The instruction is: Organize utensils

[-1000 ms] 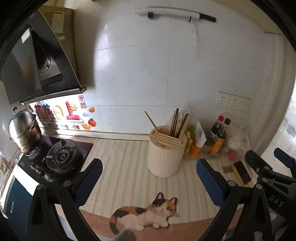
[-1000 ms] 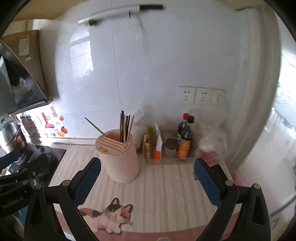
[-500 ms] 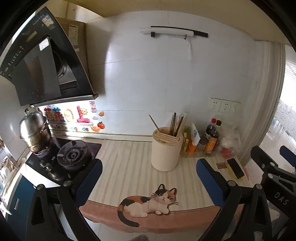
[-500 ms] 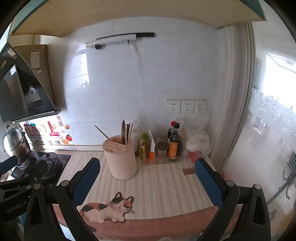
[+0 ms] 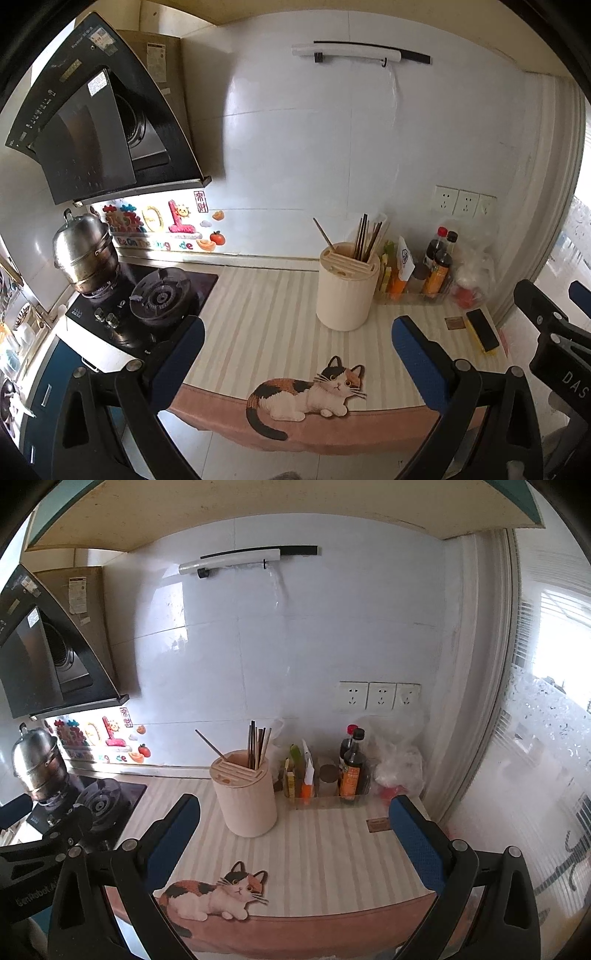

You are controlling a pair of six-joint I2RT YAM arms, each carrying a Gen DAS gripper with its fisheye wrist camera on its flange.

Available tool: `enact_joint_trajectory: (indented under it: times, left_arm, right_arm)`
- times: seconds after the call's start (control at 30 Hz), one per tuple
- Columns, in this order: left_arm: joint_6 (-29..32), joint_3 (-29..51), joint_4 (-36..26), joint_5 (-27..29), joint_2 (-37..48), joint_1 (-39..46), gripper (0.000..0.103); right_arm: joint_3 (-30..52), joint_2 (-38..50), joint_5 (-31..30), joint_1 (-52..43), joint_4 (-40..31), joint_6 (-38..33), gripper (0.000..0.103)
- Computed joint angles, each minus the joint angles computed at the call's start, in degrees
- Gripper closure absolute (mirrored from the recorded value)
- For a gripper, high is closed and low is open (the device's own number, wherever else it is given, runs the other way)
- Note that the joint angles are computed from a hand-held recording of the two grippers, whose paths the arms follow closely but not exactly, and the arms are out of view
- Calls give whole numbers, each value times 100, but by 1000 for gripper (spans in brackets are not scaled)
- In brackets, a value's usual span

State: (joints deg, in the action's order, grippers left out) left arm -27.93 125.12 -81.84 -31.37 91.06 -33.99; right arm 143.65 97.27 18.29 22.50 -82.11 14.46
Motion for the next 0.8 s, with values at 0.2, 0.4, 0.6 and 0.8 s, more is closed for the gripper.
enact_joint_trajectory:
  times: [0.2, 0.4, 0.6, 0.8]
  left_arm:
    - [33, -5, 6, 14, 6, 27, 0]
    - [50, -77, 76, 23, -12, 65, 0]
    - [79, -71, 97, 33, 16, 145, 0]
    - [113, -57, 116, 83, 40, 208, 0]
  right_arm:
    - [239, 224, -87, -39, -138, -57, 0]
    - [139, 238, -142, -17, -99, -69, 0]
    - [121, 299, -144, -8, -118, -76, 0]
    - [47, 312, -184, -57, -76, -82, 0]
